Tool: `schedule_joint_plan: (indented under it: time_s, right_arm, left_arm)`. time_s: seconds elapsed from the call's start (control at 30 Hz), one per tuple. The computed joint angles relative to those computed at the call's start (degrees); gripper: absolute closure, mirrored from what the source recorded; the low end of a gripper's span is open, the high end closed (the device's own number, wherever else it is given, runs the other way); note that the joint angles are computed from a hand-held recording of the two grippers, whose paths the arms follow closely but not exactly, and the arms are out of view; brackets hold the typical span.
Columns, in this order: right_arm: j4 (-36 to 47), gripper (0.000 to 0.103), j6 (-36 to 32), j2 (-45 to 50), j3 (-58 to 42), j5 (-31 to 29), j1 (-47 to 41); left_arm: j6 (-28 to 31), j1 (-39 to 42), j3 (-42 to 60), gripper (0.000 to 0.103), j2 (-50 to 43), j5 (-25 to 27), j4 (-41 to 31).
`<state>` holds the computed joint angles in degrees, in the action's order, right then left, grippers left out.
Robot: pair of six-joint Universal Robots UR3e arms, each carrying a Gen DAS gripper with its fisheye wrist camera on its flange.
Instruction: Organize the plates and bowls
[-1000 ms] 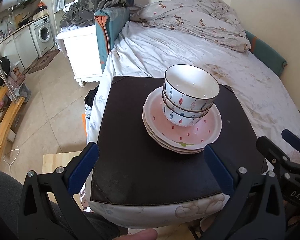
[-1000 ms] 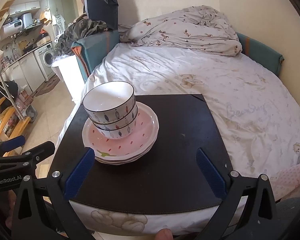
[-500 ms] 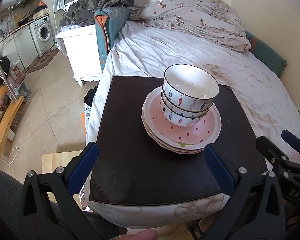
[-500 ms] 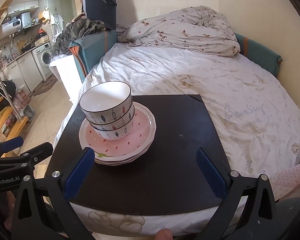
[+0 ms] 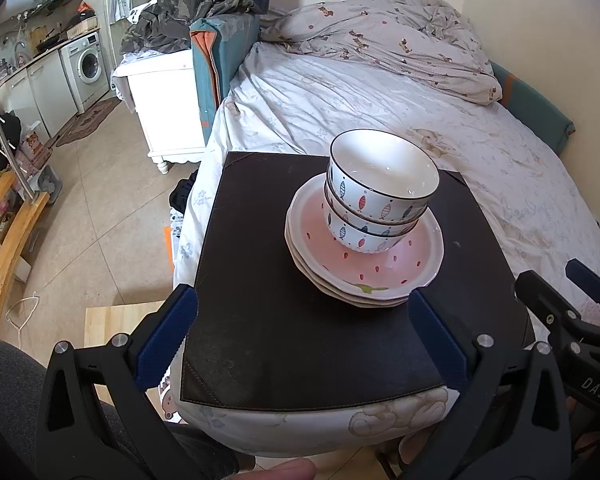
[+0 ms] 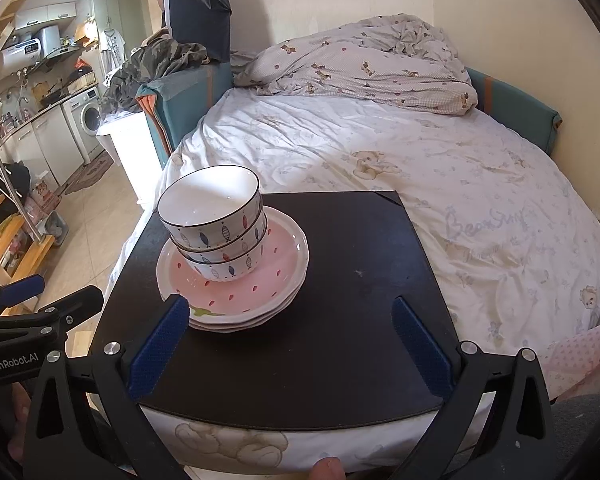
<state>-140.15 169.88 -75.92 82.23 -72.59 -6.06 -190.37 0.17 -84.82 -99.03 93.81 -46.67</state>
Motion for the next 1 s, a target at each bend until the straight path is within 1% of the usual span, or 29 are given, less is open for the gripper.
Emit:
schedule_joint_plan:
  time_s: [1.0]
  right_arm:
    - [0.44,0.0,-0.34,-0.32,-0.16,0.25,-0.28]
  left_arm:
    - [-0.54,0.3,-1.06,0.0,0.87,-0.5,-0.1]
